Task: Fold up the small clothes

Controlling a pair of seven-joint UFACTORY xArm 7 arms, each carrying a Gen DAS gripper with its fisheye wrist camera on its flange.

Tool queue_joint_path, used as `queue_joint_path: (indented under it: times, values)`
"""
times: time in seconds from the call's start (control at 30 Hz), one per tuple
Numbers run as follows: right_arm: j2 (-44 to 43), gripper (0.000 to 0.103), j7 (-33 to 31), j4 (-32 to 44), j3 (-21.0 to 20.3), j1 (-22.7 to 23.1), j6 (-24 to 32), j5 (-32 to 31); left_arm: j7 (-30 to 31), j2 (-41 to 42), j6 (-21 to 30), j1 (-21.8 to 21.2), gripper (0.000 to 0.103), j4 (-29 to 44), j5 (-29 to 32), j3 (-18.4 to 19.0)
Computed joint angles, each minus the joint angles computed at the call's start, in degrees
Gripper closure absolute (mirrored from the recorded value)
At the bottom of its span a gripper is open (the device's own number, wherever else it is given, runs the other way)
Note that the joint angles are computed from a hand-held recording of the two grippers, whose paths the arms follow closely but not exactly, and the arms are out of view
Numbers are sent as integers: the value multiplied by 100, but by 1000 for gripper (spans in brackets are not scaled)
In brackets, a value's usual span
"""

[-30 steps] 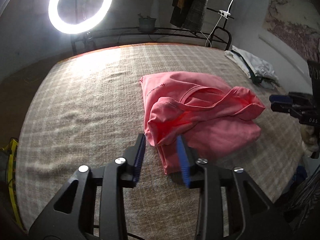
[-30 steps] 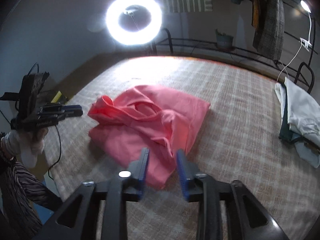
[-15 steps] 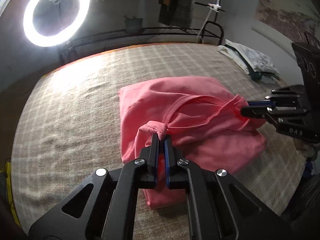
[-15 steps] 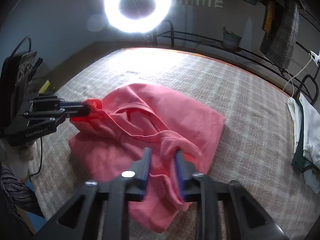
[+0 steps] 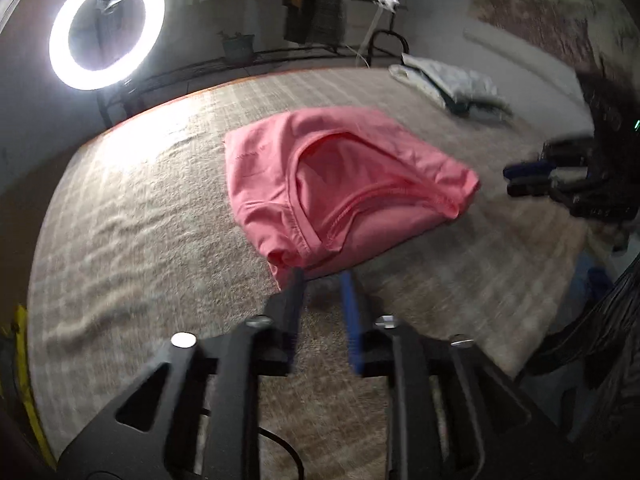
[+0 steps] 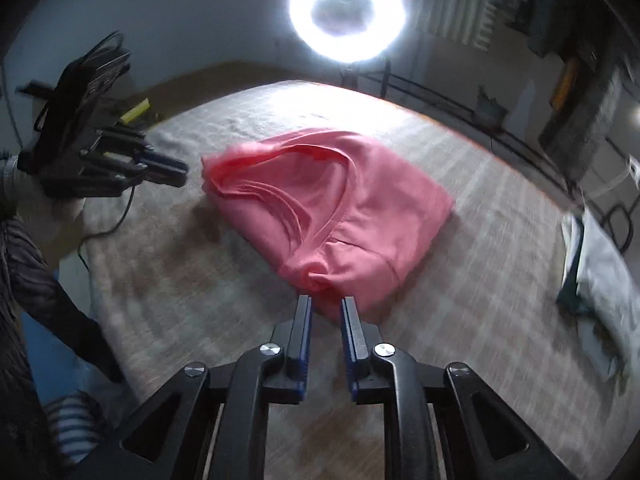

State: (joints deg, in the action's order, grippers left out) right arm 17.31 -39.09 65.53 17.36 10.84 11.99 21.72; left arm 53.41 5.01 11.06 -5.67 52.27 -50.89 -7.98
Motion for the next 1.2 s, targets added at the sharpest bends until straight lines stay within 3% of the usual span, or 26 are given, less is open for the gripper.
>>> queue_joint_path:
  times: [0.07, 0.1, 0.13, 0.27, 0.37, 0.47, 0.5, 0.57, 0.63, 0.7, 0.8, 0.93, 1.0, 1.07, 1.13, 1.2]
  values:
    - [-87, 68, 54, -40, 260, -312, 72, 711, 250, -119, 211, 145, 59, 65, -798, 19]
    - [-81, 57, 115, 29, 343, -440, 191, 1110, 88, -94, 373, 176, 59, 146, -857, 110]
    - [-55, 53, 164, 129, 461, -617, 382, 1681, -211, -16, 563, 222, 59, 266, -874, 207]
    - [220, 53, 314, 519, 476, -773, 868, 2976, -1010, 427, 1332, 506, 59, 778, -1241, 335]
    - [511, 53, 776, 814, 240, -621, 1167, 3291, -1431, 803, 1923, 722, 59, 1129, -1388, 308]
    - [774, 54, 1046, 1062, 86, -503, 1324, 3285, -1653, 1095, 2027, 814, 61, 1389, -1414, 205]
    - [859, 55, 1102, 1146, 64, -477, 1367, 3249, -1709, 1167, 2041, 844, 77, 1453, -1429, 171]
    - [1040, 64, 1182, 1318, 62, -466, 1497, 3189, -1948, 1290, 2081, 858, 103, 1565, -1226, 151]
    - [1195, 87, 1376, 1474, 8, -423, 1617, 3019, -1959, 1221, 1973, 874, 103, 1499, -1121, 87]
    - [1265, 100, 1443, 1511, 30, -460, 1612, 2980, -1674, 971, 2116, 1003, 103, 1332, -1392, -1]
    - [1100, 102, 1120, 1377, 272, -784, 1623, 3485, -1243, 707, 2108, 960, 103, 1145, -1493, 78]
    - [923, 102, 566, 1268, 220, -828, 1639, 3920, -1947, 885, 1778, 724, 103, 1050, -498, 276]
    - [1032, 102, 862, 1318, 62, -703, 1816, 3767, -2000, 914, 1941, 874, 103, 1069, -644, 217]
    - [1068, 102, 756, 1336, 145, -809, 1950, 4043, -1769, 756, 1925, 925, 103, 994, -726, 180]
    - [911, 102, 278, 1255, 260, -974, 2085, 4567, -1747, 674, 1761, 835, 103, 938, -387, 232]
    - [836, 102, 146, 1264, 134, -917, 2210, 4640, -2088, 735, 1625, 716, 103, 922, 154, 303]
